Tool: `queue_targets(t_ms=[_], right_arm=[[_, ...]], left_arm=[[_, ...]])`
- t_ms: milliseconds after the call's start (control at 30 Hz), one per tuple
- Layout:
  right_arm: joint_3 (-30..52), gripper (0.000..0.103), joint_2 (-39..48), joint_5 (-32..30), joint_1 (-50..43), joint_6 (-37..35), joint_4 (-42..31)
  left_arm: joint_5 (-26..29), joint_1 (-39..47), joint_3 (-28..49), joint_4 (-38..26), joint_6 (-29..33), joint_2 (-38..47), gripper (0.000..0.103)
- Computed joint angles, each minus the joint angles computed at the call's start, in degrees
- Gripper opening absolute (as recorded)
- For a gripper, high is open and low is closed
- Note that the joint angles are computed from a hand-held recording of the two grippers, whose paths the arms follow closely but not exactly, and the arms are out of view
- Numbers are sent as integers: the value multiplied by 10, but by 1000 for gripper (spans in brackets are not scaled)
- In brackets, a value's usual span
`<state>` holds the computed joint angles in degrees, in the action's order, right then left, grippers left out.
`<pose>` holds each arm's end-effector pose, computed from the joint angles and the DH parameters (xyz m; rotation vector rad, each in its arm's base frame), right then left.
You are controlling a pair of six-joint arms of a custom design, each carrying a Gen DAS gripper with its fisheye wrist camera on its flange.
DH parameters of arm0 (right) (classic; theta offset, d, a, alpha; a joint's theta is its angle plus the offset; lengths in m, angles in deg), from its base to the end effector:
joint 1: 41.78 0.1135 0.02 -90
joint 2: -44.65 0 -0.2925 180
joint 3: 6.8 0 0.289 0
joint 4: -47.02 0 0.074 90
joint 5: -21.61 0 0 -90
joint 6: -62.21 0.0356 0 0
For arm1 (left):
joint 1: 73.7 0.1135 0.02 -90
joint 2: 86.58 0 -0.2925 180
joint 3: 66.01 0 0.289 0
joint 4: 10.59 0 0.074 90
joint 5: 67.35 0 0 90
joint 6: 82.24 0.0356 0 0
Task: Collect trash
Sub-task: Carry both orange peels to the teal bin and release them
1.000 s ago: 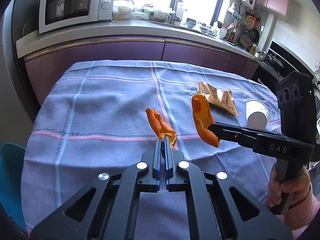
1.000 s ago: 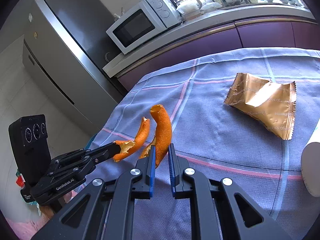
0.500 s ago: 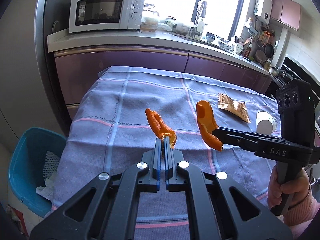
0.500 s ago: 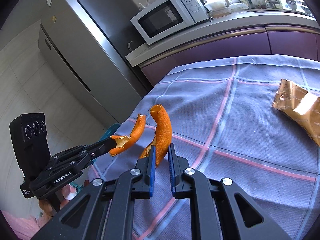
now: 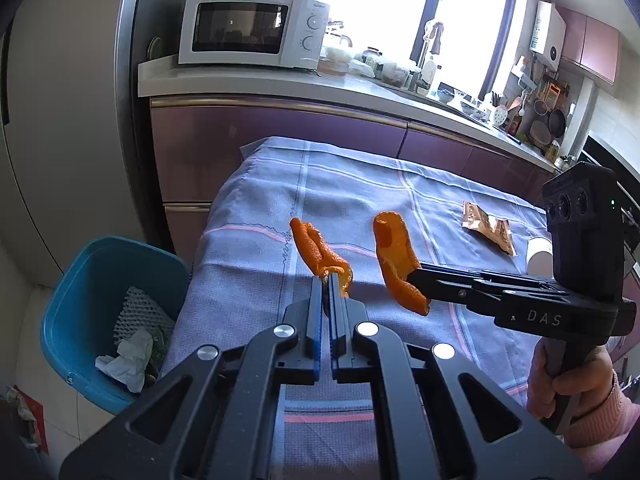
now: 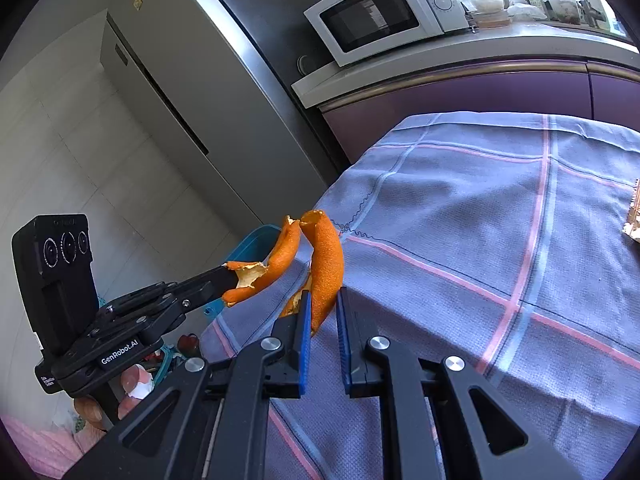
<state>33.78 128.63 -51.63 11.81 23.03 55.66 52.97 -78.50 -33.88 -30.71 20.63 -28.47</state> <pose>0.1793 0.2258 0.1442 0.1182 2.2386 0.7224 0.1957 -0.0345 0.1598 0.5986 2.2237 -0.5538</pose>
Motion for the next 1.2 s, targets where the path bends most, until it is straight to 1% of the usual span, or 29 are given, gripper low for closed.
queue_targets(t_ms=[300,467,500,533,867,1200], right_arm=[[49,11,44,-14,8,-14,-16],[71,11,68,-27,7,-23,-13],[60,11,79,-29,7,-34,41],[67,11,86,-33,5,-36,41],[107,11,123,-57,4,-49,43],[149,11,153,-73,1,-61,25]], left_arm=[[44,79,7,-31,43,-4,3],[55,110,11,-37,57,-2,3],[57,117,12,-38,61,1,3],[61,124,14,-41,66,3,3],[75,171,25,-44,88,24,3],[88,211,36,-52,102,40,3]])
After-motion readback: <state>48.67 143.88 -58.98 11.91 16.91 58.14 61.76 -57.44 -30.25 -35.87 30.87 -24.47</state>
